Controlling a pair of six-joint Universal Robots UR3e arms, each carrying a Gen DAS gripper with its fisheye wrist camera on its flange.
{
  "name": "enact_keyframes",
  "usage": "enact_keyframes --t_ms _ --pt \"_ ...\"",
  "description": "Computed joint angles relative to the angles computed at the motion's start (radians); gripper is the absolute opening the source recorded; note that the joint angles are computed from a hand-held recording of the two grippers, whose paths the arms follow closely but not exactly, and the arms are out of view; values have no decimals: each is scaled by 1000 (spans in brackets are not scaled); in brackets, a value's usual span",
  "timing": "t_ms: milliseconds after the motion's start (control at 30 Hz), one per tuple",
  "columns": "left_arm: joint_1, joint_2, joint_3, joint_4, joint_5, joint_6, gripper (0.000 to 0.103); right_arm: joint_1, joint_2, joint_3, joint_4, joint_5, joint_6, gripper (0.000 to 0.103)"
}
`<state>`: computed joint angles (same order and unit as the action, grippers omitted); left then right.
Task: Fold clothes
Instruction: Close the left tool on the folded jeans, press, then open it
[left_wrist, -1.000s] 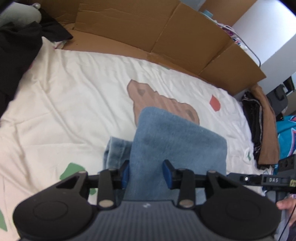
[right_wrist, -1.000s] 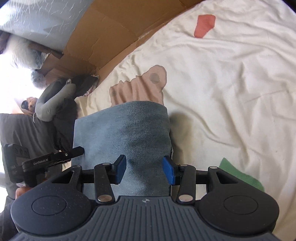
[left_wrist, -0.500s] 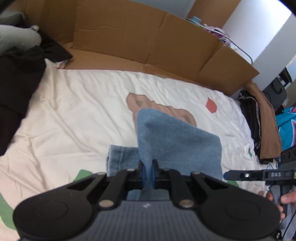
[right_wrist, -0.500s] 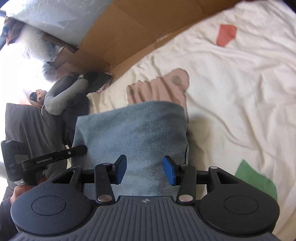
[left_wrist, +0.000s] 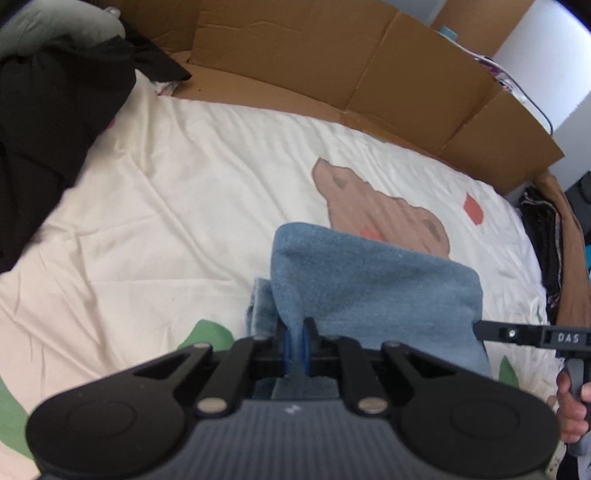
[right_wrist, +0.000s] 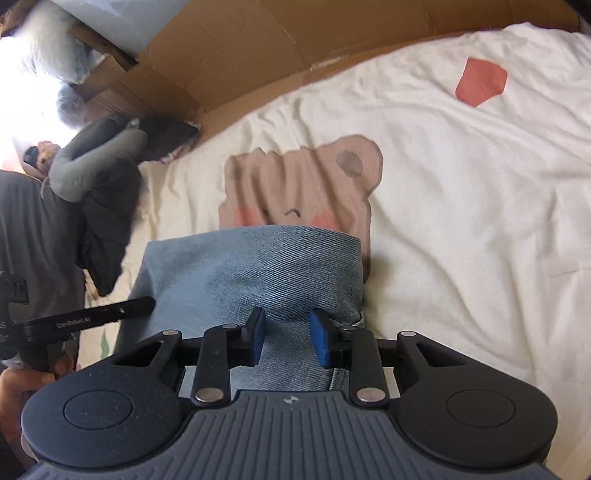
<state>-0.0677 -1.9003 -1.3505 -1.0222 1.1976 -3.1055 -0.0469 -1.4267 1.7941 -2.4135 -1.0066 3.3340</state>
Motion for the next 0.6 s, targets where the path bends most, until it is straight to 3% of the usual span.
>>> enact_keyframes --t_ms 367,600 --pt "24 62 -37 -1 3 -17 8 47 6 -114 0 -62 6 30" --pt "5 44 8 -36 41 -27 8 108 119 -223 46 -139 7 29"
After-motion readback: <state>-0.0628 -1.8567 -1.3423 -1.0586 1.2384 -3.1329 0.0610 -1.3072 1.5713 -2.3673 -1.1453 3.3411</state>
